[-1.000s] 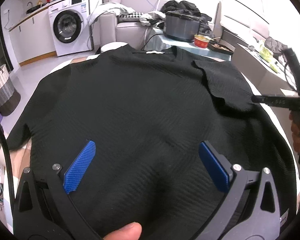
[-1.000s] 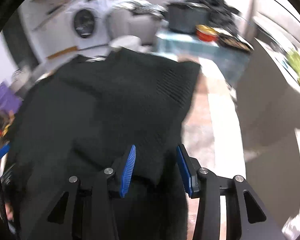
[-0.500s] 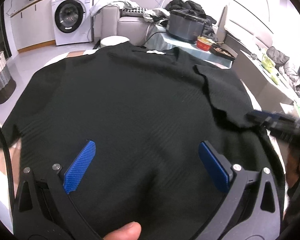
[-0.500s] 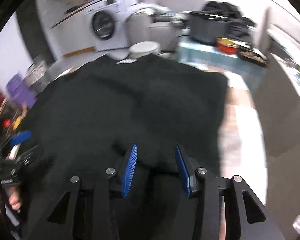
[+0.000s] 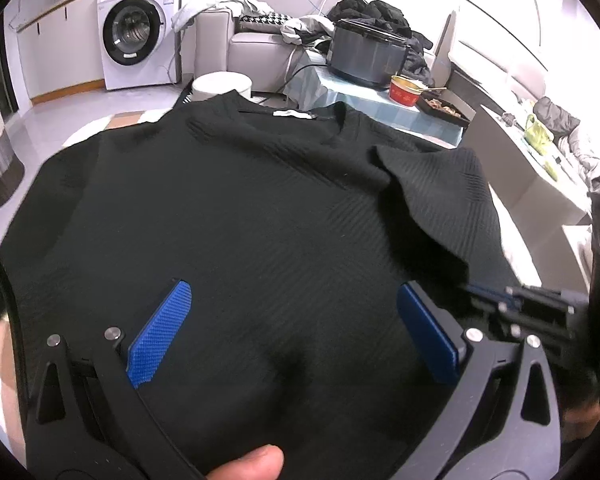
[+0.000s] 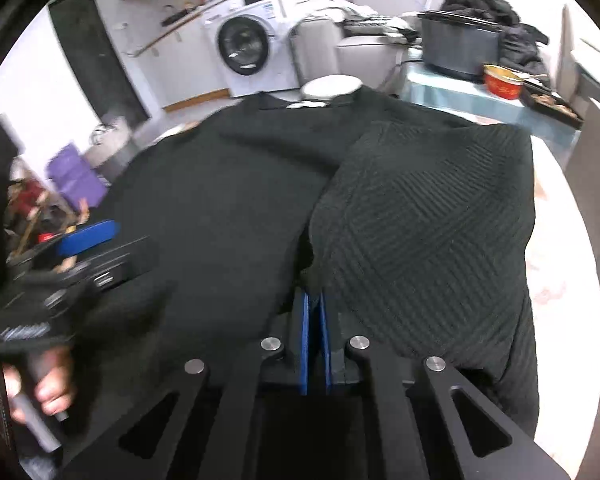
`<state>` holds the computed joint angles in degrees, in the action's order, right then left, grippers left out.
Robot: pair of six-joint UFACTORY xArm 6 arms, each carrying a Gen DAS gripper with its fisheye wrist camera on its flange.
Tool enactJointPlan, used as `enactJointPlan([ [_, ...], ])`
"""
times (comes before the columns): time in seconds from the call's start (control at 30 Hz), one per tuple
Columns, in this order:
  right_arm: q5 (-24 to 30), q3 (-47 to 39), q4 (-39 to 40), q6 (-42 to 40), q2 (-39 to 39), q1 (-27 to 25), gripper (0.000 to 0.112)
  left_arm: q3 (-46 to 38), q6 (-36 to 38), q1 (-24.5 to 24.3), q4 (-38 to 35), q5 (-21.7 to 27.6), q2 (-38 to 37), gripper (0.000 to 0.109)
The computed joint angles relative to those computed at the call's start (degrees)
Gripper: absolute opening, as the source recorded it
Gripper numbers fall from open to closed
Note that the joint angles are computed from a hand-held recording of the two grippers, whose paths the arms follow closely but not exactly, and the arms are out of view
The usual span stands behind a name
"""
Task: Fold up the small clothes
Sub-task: 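Fold the gripped side and sleeve inward over the sweater body with the right gripper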
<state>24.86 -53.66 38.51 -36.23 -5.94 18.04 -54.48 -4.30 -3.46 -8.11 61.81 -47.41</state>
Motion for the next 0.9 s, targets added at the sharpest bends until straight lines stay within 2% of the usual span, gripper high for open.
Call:
enactJointPlan([
  [0.03, 0.48, -0.12, -1.70, 1.26, 0.15, -0.11, 0.007, -0.24, -0.51, -0.52, -0.09, -0.47, 0.71, 0.102],
  [0.1, 2.47, -0.91, -4.25, 5.20, 0.73, -1.04, 0.017, -0.83, -2.05, -3.03, 0.15, -2.18, 2.95, 0.102],
  [0.13, 3.03, -0.66, -4.63, 6.44, 0.26, -1.71, 0.018, -1.07, -2.67, -4.15, 0.56, -2.55, 3.71, 0.102],
  [0.2, 2.46, 1.28, 0.03, 3.43, -2.61, -3.24, 0.019, -1.85, -4.13, -7.06, 1.48, -3.99, 5.86, 0.102],
  [0.27, 0.04, 3.53, -0.74, 4.91, -5.28, -4.62, 0.022, -2.18, -5.53, -10.05, 2.74, -5.99, 7.53, 0.102],
  [0.33, -2.25, 4.67, -6.14, 10.29, -6.06, -6.02, 0.025, -2.55, -7.48, -13.17, 5.88, -7.07, 9.27, 0.102],
  [0.4, -2.26, 4.42, -11.76, 15.33, -5.08, -7.47, 0.025, -2.85, -9.25, -16.03, 9.36, -7.75, 10.89, 0.102],
  [0.53, -1.64, 3.54, -12.20, 14.46, -2.99, -8.68, 0.025, -2.92, -13.56, -19.74, 18.25, -6.30, 12.59, 0.102],
  [0.6, -1.42, 2.73, -13.37, 15.02, -1.51, -9.02, 0.025, -2.47, -15.20, -20.50, 22.08, -4.79, 12.65, 0.102],
  [0.67, -2.73, 2.99, -18.74, 19.22, -1.09, -9.30, 0.025, -1.84, -16.23, -21.03, 25.12, -4.21, 12.25, 0.102],
  [0.73, -3.57, 3.27, -27.25, 26.20, -0.90, -9.85, 0.025, -1.20, -15.53, -20.36, 25.05, -4.65, 11.78, 0.102],
  [0.8, -3.03, 2.92, -29.57, 28.82, -0.64, -10.65, 0.025, -1.10, -14.30, -19.28, 22.69, -4.31, 11.41, 0.102],
  [0.9, -4.28, 5.03, -25.61, 26.38, -4.20, -9.83, 0.025, -0.31, -10.37, -15.49, 15.34, -4.10, 8.50, 0.102],
])
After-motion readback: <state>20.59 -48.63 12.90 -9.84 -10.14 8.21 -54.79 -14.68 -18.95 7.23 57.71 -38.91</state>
